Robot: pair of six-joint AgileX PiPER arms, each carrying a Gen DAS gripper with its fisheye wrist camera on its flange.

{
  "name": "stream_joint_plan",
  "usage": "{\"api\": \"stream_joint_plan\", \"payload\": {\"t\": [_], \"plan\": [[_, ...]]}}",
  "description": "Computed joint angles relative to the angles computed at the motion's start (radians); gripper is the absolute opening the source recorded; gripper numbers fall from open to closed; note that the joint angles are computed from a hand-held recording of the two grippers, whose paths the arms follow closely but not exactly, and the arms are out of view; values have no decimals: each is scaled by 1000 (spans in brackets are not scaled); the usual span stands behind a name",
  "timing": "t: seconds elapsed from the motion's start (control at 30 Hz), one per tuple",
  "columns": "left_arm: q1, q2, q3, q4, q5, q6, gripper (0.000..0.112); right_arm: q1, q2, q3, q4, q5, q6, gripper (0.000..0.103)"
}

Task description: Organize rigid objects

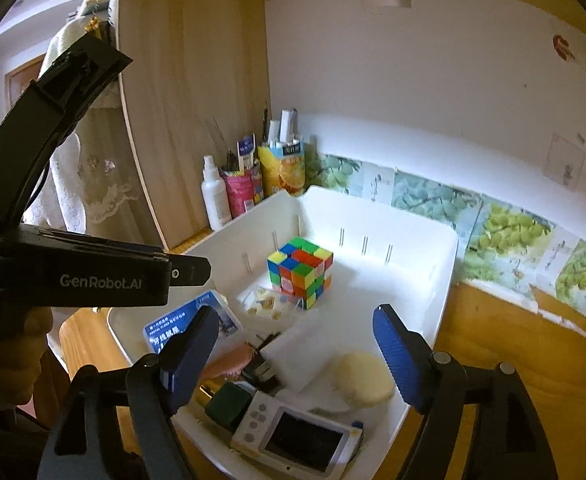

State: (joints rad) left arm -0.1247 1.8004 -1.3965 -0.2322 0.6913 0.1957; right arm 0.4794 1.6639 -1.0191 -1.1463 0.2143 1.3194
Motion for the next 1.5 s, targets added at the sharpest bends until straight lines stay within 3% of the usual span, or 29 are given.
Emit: {"api": "stream_joint_plan", "payload": {"t": [0.2, 0.37, 0.5, 0.6, 0.8, 0.93, 1.07, 1.23, 1.33, 1.4, 1.5], "plan": [[-17, -12, 21, 13, -6, -5, 77, 5, -5, 12, 97, 46, -67, 82], [-42, -34, 46, 50, -7, -68, 79, -22, -52, 58, 148, 47, -106, 83], [-83, -62, 66, 109, -21, -176, 79, -74, -104, 113, 312, 21, -266, 83], [-158, -78, 74, 247, -18, -339, 79, -121, -169, 178, 502, 1, -454, 84], [-302, -83, 56, 326, 42, -491, 79, -214, -334, 307, 738, 65, -741, 84], [-411, -74, 11, 361, 122, -548, 79, -372, -438, 337, 1046, 186, -1086, 84], [-509, -68, -31, 380, 178, -600, 79, -566, -535, 332, 1242, 324, -1331, 88], [-601, -79, -59, 414, 239, -641, 79, -824, -627, 272, 1419, 547, -1512, 90], [-651, -102, -68, 449, 272, -679, 79, -894, -669, 228, 1410, 660, -1533, 90], [-685, -104, -97, 474, 320, -688, 89, -952, -696, 196, 1448, 740, -1582, 90], [-710, -120, -121, 475, 339, -676, 93, -990, -731, 172, 1474, 823, -1617, 90]]}}
